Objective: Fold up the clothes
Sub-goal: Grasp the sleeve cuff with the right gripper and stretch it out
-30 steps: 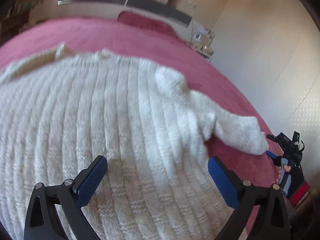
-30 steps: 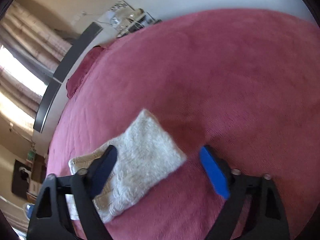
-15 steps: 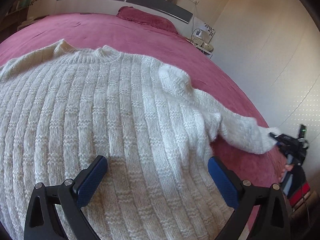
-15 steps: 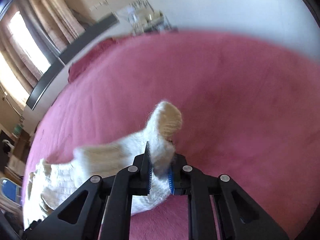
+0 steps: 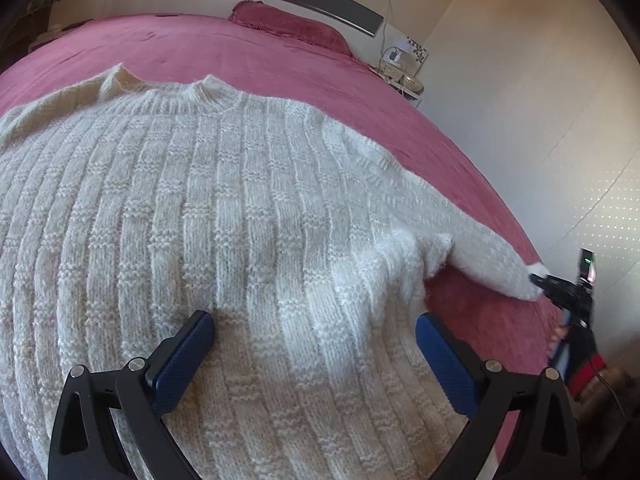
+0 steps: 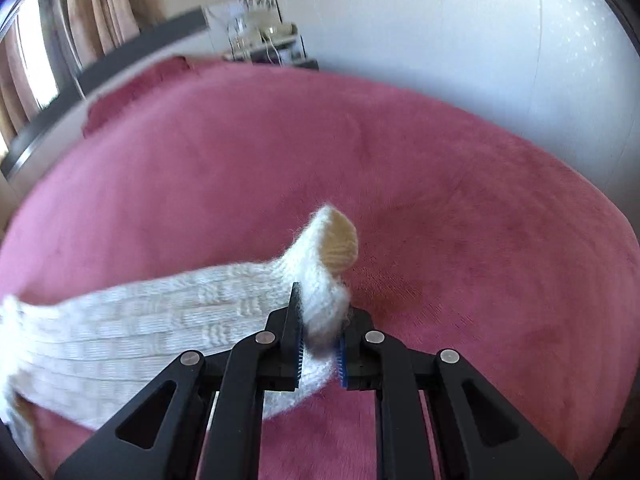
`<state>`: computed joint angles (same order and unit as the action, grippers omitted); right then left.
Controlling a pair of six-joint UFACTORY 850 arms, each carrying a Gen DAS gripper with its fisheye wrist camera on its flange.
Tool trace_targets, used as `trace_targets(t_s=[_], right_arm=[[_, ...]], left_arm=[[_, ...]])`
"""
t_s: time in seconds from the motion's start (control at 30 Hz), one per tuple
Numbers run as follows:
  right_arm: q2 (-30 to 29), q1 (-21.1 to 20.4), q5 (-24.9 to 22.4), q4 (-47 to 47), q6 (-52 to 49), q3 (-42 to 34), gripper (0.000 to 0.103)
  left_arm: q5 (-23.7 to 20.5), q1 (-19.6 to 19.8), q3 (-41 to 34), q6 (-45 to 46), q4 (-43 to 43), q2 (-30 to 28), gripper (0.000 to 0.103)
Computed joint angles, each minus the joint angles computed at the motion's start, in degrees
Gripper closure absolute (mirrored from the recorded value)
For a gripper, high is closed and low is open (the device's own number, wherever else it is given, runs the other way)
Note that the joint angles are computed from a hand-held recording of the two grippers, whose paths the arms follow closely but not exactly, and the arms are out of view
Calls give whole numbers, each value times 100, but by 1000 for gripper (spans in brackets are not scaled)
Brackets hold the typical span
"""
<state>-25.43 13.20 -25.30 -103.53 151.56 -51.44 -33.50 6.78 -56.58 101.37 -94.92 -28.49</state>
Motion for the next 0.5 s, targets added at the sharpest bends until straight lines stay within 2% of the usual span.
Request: trace_targets(t_s=[0.07,0.13,0.17,0.2,0.27,0.33,0.43,0.5], right_arm=[[-180,-40,88,366,-432,-205,86],[-207,-61,230,426,-450,-253,70],[-161,-86,329,448,-403,-216,49],[-55,-117,481,326,-172,-109,34],[185,-124,660,454,-133,78,31],[598,188,272,1230,-581,338,31],[929,1067,-479,1490,-452,398,28],[801,1586,-396,1193,-576,39,20]], left_arm=[[-54,19,-45,-109,89,-36,0],[-98,33,-56,-169,127,-43,0],[-131,44,-53,-196,150,-39,0],[-193,62,-50,-246,192,-32,0],[-359,123,-40,-373,301,-6,0],[-493,203,34,-377,274,99,0],[-630,407,232,-27,154,453,0],[-618,578,329,213,205,701,0]])
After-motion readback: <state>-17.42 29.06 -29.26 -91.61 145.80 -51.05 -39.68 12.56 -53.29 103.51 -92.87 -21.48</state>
